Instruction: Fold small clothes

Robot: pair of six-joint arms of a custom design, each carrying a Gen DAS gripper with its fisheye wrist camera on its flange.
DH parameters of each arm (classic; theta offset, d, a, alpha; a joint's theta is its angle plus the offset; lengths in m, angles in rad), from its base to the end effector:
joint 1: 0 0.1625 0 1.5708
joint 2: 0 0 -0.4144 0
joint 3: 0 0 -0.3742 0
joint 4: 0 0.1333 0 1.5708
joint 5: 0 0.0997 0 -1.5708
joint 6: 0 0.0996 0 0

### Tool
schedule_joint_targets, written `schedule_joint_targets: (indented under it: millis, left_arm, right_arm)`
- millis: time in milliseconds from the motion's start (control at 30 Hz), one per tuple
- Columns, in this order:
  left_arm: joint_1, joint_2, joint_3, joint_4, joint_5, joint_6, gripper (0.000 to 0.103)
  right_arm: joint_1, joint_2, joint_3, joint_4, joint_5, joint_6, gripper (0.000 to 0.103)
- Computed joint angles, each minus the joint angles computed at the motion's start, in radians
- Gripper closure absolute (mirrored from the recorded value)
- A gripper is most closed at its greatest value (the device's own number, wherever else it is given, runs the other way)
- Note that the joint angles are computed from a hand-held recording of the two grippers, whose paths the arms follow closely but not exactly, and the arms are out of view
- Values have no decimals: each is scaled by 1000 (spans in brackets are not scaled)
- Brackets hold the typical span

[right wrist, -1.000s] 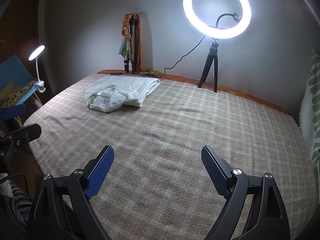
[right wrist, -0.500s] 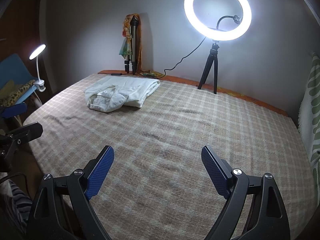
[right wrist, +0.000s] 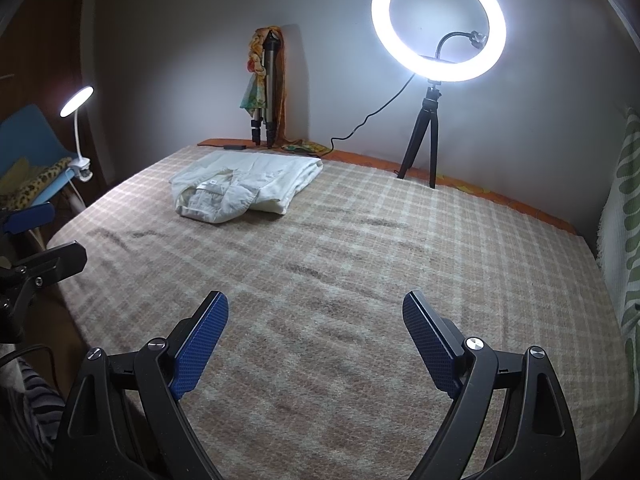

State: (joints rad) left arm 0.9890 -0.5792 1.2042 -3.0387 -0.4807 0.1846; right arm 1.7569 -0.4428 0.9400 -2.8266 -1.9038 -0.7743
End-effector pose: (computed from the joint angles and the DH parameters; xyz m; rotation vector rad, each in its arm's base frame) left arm -0.2275 -0.7492 0.2142 0.2410 2.0363 -1.1063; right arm 0.2545 -0.8073 0.1618 1.0024 -2.2855 0.8286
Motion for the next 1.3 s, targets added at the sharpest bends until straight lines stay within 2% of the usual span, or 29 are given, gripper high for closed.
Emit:
schedule_joint_targets:
  millis: [1300]
  left_arm:
    - [-2, 1, 6, -13, 4, 6, 0]
  right_arm:
    - [-2, 0, 1, 11, -4, -6, 14]
